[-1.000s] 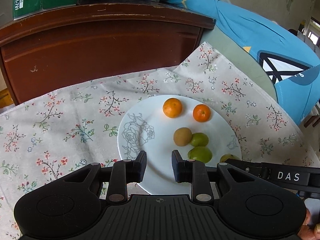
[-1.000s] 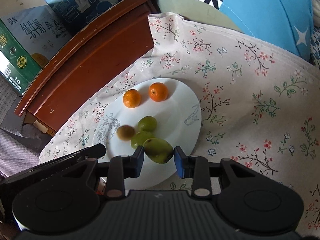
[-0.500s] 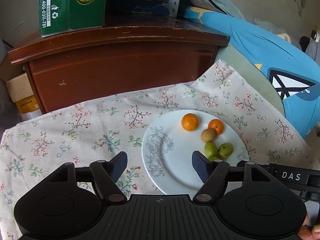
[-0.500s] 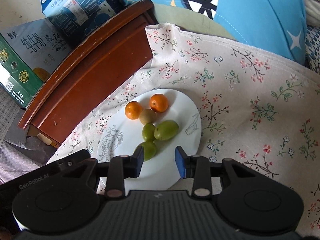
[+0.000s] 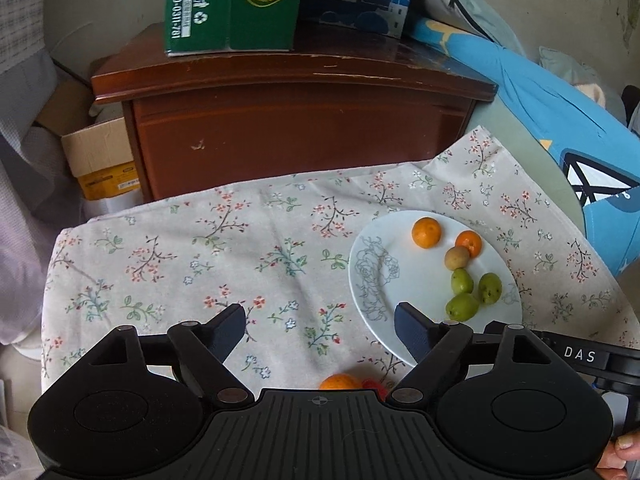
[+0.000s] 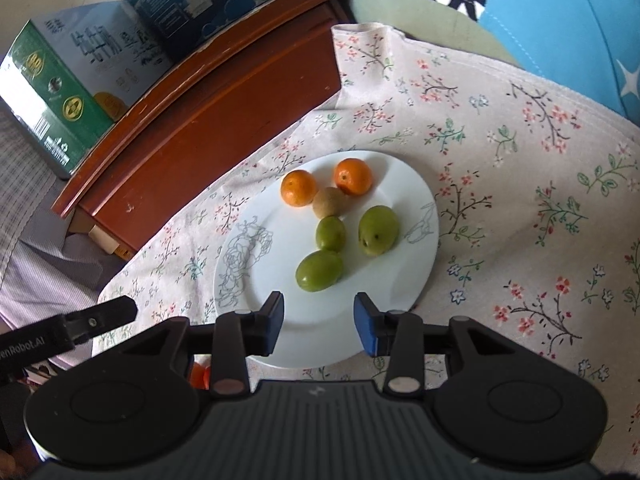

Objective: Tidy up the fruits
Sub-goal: 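Move both open grippers back over the remaining fruit pile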

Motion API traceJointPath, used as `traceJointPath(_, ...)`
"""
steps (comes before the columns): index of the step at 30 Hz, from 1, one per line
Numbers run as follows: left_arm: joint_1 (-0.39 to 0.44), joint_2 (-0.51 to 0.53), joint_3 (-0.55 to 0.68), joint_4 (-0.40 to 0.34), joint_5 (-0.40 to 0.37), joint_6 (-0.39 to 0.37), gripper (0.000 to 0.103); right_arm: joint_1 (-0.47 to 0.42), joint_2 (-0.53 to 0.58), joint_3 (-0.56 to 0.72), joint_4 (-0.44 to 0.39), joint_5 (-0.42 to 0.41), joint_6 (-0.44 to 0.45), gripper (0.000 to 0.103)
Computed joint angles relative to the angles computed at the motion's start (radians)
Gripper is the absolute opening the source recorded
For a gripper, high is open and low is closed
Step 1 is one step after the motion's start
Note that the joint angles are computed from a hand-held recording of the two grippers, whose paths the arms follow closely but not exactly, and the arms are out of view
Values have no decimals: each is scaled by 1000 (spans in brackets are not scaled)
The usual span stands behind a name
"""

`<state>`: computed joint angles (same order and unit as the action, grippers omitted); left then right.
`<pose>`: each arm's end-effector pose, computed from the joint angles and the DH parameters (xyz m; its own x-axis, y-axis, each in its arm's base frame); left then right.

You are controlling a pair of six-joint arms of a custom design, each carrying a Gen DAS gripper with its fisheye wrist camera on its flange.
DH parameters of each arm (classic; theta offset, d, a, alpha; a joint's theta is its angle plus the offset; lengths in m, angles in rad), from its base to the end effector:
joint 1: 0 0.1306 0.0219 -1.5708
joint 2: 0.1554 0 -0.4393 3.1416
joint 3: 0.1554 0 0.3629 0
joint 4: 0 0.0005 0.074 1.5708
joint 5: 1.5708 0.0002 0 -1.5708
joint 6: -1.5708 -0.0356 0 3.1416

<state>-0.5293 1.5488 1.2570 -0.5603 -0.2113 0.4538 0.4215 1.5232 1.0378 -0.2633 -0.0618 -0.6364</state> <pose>0.4346 -0.2461 0.3796 -0.7481 -0.0590 -0.6610 0.0518 0.9878 -0.1468 0.4284 0.1939 0.3233 -0.7667 0.3063 -0.5642 0.0075 0.8831 0.4692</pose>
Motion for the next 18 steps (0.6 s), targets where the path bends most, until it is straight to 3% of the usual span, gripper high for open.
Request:
traceJointPath(7,34,-51,-51,-3,28,16,84,26,-1,1,-13,-6,52,41)
traceJointPath(18,37,-80,-109,-28,33,-48,84,64,1,0,-33,-52,119,41)
